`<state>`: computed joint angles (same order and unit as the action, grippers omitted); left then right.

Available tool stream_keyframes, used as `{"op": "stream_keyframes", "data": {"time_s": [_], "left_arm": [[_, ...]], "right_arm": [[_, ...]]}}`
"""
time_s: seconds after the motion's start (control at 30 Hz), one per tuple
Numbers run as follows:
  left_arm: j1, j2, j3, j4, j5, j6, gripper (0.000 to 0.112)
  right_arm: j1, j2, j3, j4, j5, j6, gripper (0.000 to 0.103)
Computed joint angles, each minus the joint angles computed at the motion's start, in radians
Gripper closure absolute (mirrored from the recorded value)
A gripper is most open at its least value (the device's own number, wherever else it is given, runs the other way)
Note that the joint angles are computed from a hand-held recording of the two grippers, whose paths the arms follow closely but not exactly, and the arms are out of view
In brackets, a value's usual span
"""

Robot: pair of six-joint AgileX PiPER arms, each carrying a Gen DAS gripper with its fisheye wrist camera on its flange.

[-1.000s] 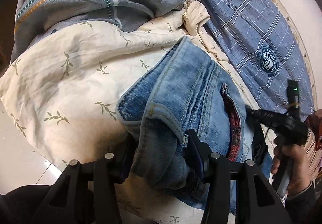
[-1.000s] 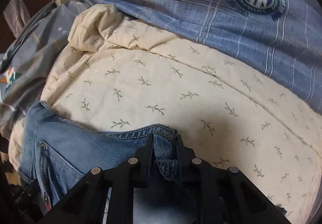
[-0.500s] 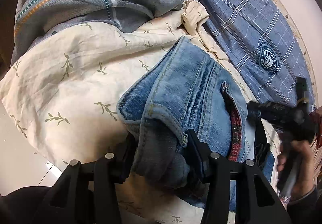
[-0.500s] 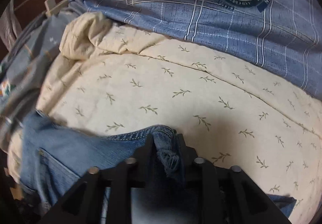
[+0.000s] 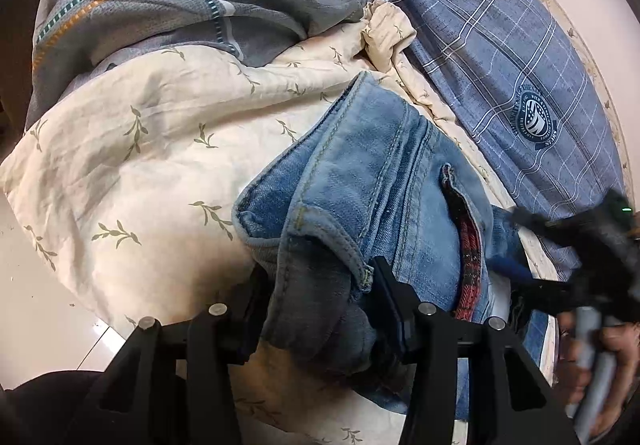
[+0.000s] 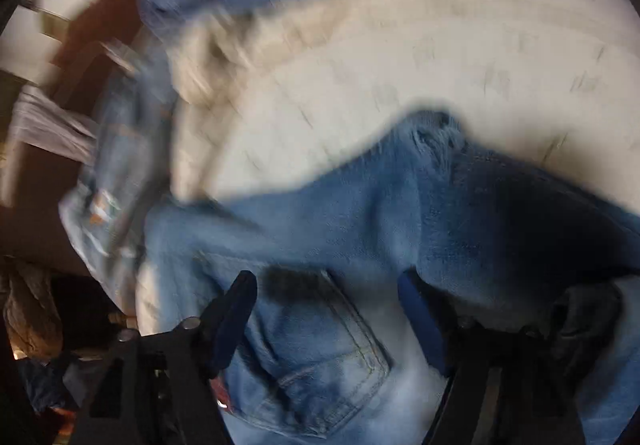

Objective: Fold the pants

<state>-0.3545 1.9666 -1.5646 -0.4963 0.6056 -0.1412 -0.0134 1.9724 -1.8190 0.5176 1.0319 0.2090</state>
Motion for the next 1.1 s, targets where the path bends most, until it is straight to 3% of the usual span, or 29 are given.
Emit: {"op": "stream_keyframes", "data": {"time_s": [0.13, 0.23, 0.3, 0.47, 0.53, 0.63, 0.7, 0.8, 0.93, 1.03, 1.1], "left_arm": [[-0.008, 0.000, -0.004, 0.033, -0.004, -0.039, 0.061], [-0.015, 0.001, -0.008, 0.058, -0.006, -0.061, 0.061], [-0.012, -0.004, 0.001, 0.050, -0.012, -0.050, 0.061], [-0.020, -0.007, 0.006, 0.078, -0.022, -0.078, 0.061], [-0.025, -0.005, 0.001, 0.101, -0.022, -0.100, 0.061], [-0.035, -0.003, -0.005, 0.143, -0.024, -0.135, 0.061], [-0.035, -0.005, -0.005, 0.148, -0.026, -0.140, 0.062], [-0.034, -0.013, -0.011, 0.153, -0.024, -0.151, 0.072], [-0.056, -0.061, -0.035, 0.219, -0.019, -0.161, 0.085], [-0.107, -0.066, -0.141, 0.333, 0.044, -0.205, 0.088], [-0.168, -0.062, -0.222, 0.449, 0.078, -0.240, 0.088]], "right_arm": [[-0.018, -0.169, 0.233, 0.241, -0.152, -0.157, 0.026], [-0.008, -0.099, 0.313, 0.327, -0.108, -0.211, 0.021], [-0.013, -0.117, 0.395, 0.405, -0.158, -0.271, 0.023], [-0.007, -0.244, 0.422, 0.372, -0.145, -0.256, 0.023], [-0.004, -0.279, 0.526, 0.417, -0.171, -0.274, 0.021], [0.001, -0.210, 0.567, 0.423, -0.141, -0.296, 0.020], [-0.004, -0.264, 0.591, 0.436, -0.153, -0.285, 0.020], [-0.019, -0.382, 0.641, 0.455, -0.201, -0.356, 0.020], [-0.122, -0.535, 0.795, 0.445, -0.222, -0.408, 0.020], [-0.295, -0.652, 0.947, 0.493, -0.220, -0.457, 0.020], [-0.454, -0.715, 1.017, 0.581, -0.154, -0.566, 0.020]]}}
